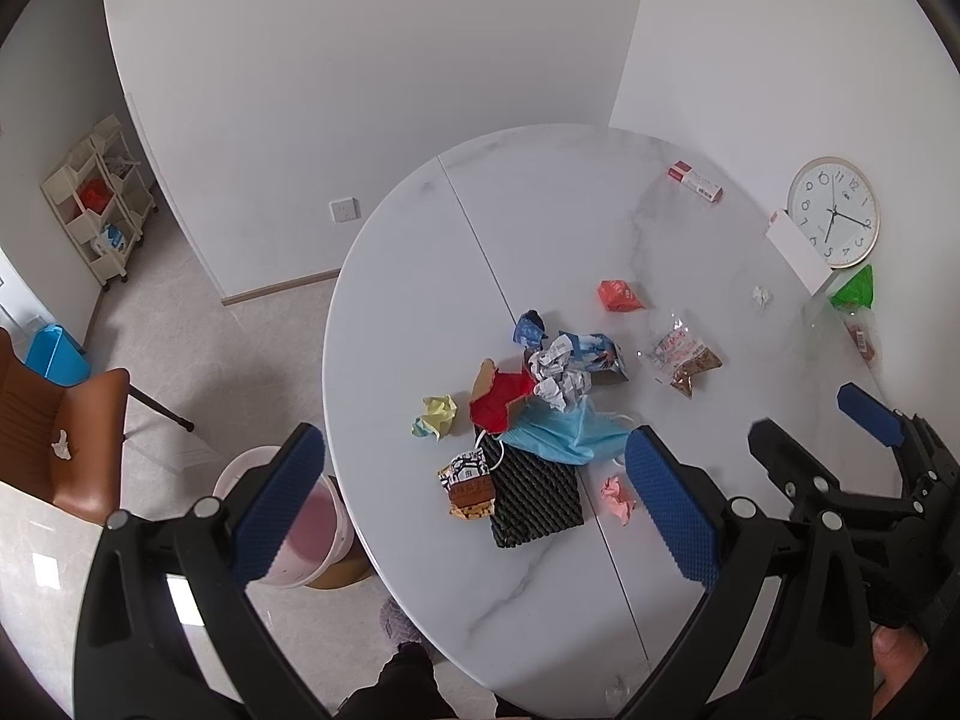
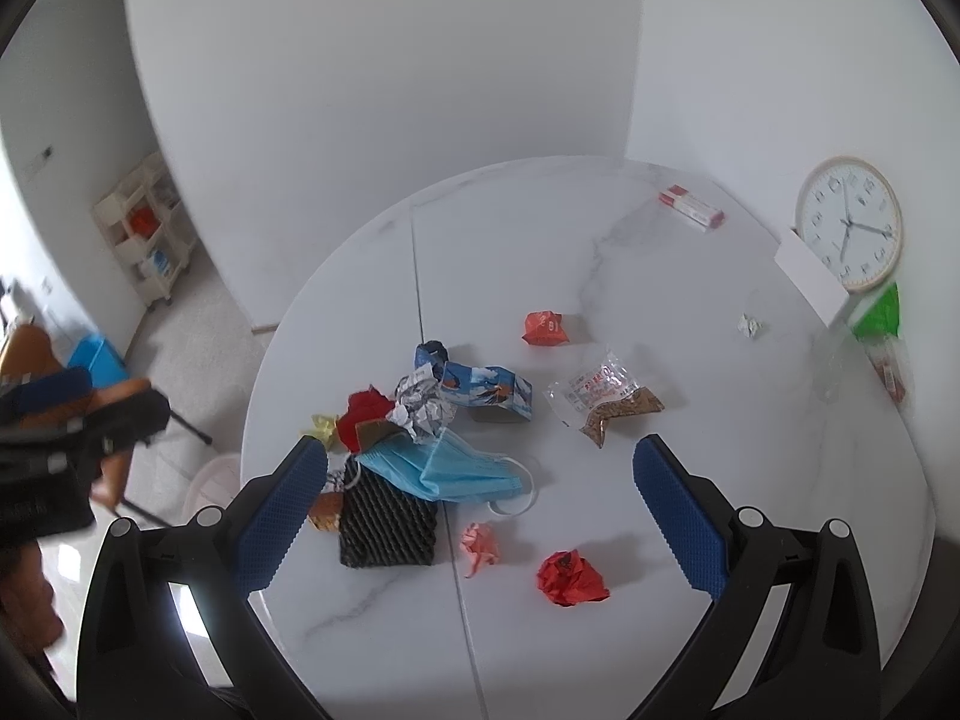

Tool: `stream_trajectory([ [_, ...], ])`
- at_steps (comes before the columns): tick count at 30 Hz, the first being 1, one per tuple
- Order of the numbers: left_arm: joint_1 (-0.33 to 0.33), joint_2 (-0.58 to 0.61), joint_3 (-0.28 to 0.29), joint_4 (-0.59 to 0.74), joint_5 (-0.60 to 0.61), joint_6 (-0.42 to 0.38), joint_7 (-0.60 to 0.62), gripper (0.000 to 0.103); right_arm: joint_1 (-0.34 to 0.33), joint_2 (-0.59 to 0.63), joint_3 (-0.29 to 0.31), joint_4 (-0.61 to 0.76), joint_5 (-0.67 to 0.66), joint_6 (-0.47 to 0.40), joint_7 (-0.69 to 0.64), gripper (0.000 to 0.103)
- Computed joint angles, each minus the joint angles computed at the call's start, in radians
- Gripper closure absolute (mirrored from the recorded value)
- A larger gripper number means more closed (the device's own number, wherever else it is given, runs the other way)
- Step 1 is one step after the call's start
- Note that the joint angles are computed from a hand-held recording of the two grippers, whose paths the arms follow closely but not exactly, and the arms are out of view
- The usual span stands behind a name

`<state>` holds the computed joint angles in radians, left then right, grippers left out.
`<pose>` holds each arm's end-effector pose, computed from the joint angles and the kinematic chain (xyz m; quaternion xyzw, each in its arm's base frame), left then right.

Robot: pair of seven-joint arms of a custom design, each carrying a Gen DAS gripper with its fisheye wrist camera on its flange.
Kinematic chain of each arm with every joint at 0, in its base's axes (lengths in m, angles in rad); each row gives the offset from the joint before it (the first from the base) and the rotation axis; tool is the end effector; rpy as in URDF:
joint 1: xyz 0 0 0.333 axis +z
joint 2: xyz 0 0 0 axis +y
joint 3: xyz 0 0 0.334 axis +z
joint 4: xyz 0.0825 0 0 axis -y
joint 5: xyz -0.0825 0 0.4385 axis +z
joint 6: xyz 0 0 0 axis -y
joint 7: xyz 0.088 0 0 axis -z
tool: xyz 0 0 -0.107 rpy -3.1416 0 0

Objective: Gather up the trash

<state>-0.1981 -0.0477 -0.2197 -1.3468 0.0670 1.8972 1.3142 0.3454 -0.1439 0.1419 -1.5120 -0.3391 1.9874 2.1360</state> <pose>0.5486 -0.2436 0.8283 -0.6170 0.7290 -0.2482 0.1620 0.5184 0.2613 0.8114 -0.6515 0.6741 -0.2483 0.2439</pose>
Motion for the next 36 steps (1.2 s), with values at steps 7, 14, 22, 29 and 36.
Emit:
stream_trajectory([
  [7,0.004,-0.051,0.002,-0.112,-0.031,0.030,0.026,0.007,0.045,-0.135,-0.054,-0.209,0.222,-0.073,-0.512,0.002],
  [14,0.013,-0.109,-0.006,-0.246,-0.030,0.063,0.029,0.007,0.090,-0.228,-0.082,-0.362,0.410,-0.275,-0.907,0.002],
  [22,0.014,-0.136,-0.023,-0.340,-0.019,0.089,0.021,0.007,0.108,-0.244,-0.072,-0.460,0.467,-0.315,-1.137,0.002],
  [29,0.009,-0.138,-0.033,-0.357,0.008,0.102,-0.014,0.007,0.084,-0.229,-0.078,-0.475,0.478,-0.344,-1.150,0.037],
  [36,-0.020,-0.131,-0.043,-0.362,-0.025,0.134,0.036,0.007,0.026,-0.252,-0.129,-0.464,0.586,-0.310,-1.044,0.037],
])
